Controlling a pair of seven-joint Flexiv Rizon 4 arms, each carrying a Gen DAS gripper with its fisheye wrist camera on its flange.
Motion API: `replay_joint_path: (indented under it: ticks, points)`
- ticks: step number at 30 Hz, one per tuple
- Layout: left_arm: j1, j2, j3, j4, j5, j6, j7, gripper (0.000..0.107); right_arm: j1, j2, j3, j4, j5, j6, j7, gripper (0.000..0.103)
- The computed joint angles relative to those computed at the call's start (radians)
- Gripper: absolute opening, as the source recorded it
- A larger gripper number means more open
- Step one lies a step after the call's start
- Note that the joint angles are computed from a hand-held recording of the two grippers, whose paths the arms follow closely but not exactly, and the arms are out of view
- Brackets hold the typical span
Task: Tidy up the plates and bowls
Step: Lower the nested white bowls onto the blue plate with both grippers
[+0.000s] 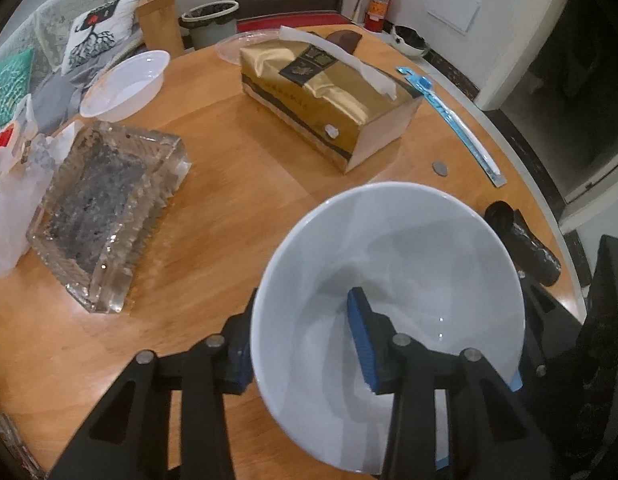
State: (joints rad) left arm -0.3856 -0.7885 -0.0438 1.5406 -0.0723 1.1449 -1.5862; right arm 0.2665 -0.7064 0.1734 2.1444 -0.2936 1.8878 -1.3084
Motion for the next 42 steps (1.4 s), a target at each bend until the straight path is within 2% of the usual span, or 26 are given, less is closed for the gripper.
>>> replay_joint_path:
  ticks: [9, 14, 19, 25, 29, 38, 42]
  points:
    - [-0.004, 0.002, 0.006, 0.008, 0.015, 0.015, 0.009, 0.032, -0.097, -0.056, 0.097, -0.054, -0.047, -0.040, 0.035, 0.102]
    - [0.014, 0.005, -0.015, 0.024, -0.006, 0.027, 0.023, 0.032, -0.073, -0.052, 0.074, -0.055, -0.044, -0.042, 0.042, 0.102]
    - [0.025, 0.006, -0.028, 0.036, -0.026, 0.034, 0.035, 0.032, -0.082, -0.049, 0.086, -0.068, -0.049, -0.080, 0.051, 0.102]
    - [0.028, 0.006, -0.033, 0.037, -0.038, 0.032, 0.050, 0.032, -0.058, -0.051, 0.064, -0.064, -0.040, -0.058, 0.043, 0.102]
    - [0.034, 0.006, -0.041, 0.042, -0.043, 0.037, 0.068, 0.031, -0.014, -0.044, 0.023, -0.054, -0.015, -0.033, 0.041, 0.102]
    - [0.044, 0.019, -0.051, 0.074, -0.065, 0.061, 0.087, 0.031, 0.176, -0.013, -0.144, -0.006, 0.103, 0.042, -0.002, 0.101]
    - [0.038, 0.033, -0.043, 0.090, -0.064, 0.073, 0.082, 0.031, 0.216, -0.007, -0.176, 0.008, 0.144, 0.070, -0.047, 0.101]
